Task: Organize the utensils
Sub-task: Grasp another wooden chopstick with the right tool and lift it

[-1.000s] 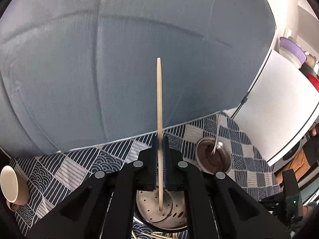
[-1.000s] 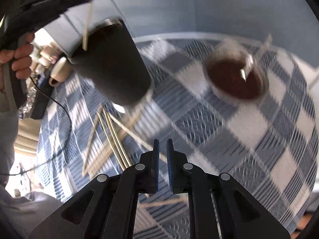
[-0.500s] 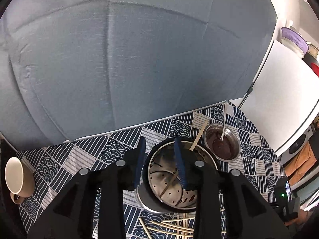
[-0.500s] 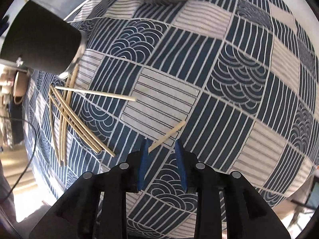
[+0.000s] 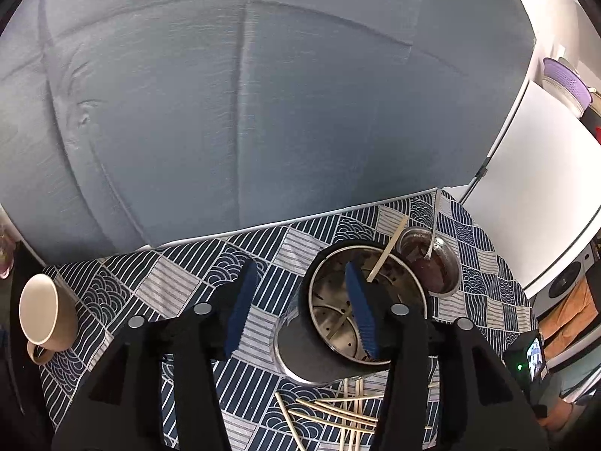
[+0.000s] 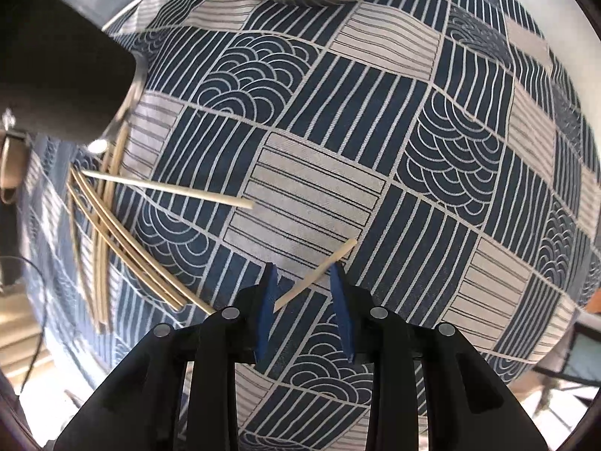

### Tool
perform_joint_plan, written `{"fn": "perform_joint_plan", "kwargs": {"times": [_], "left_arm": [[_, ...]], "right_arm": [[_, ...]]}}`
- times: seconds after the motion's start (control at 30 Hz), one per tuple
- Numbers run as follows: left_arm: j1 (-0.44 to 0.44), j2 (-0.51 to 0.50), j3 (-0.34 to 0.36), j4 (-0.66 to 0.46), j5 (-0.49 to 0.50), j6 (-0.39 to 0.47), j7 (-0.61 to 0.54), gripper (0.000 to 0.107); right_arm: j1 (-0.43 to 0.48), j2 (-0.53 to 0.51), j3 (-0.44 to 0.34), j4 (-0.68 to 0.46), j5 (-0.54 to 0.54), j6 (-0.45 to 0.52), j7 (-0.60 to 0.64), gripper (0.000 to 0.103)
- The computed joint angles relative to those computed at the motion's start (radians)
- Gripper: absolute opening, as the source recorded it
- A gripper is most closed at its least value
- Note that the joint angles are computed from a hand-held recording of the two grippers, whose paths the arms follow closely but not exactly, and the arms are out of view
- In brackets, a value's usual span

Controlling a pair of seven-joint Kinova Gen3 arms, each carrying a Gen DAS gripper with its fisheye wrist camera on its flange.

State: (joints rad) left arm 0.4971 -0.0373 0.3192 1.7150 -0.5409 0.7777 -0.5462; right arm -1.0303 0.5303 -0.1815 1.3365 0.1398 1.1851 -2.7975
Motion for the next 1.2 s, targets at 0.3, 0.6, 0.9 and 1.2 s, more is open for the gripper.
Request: {"fn": "perform_joint_plan", "kwargs": {"times": [0.3,0.6,0.9,1.2], "left_arm": [[-0.006,-0.022,0.007,0.024,0.022,0.035,0.011,0.06],[-0.023,-0.052,0.03,0.05,0.06,0.07,0.017,0.061],[-0.032,-0.081,0.067,0.057,0.051,0.142,0.078,0.066],[-0.013,-0.113,0.137,0.035,0.003,0.316,0.174,0.074]], "right_arm": [[-0.078,0.013,0.013,-0.006,0.081,0.012,-0.034,0.013],[-0.042,-0.083,-0.012,0.162,0.062,-0.16,-0.067,0.005],[-0.098,-0.157,-0.027,0.085,0.211,-0.069,-0.038,0.005],[-0.058,-0.175,-0.034,-0.167,0.337,-0.083,0.258,0.005]]}}
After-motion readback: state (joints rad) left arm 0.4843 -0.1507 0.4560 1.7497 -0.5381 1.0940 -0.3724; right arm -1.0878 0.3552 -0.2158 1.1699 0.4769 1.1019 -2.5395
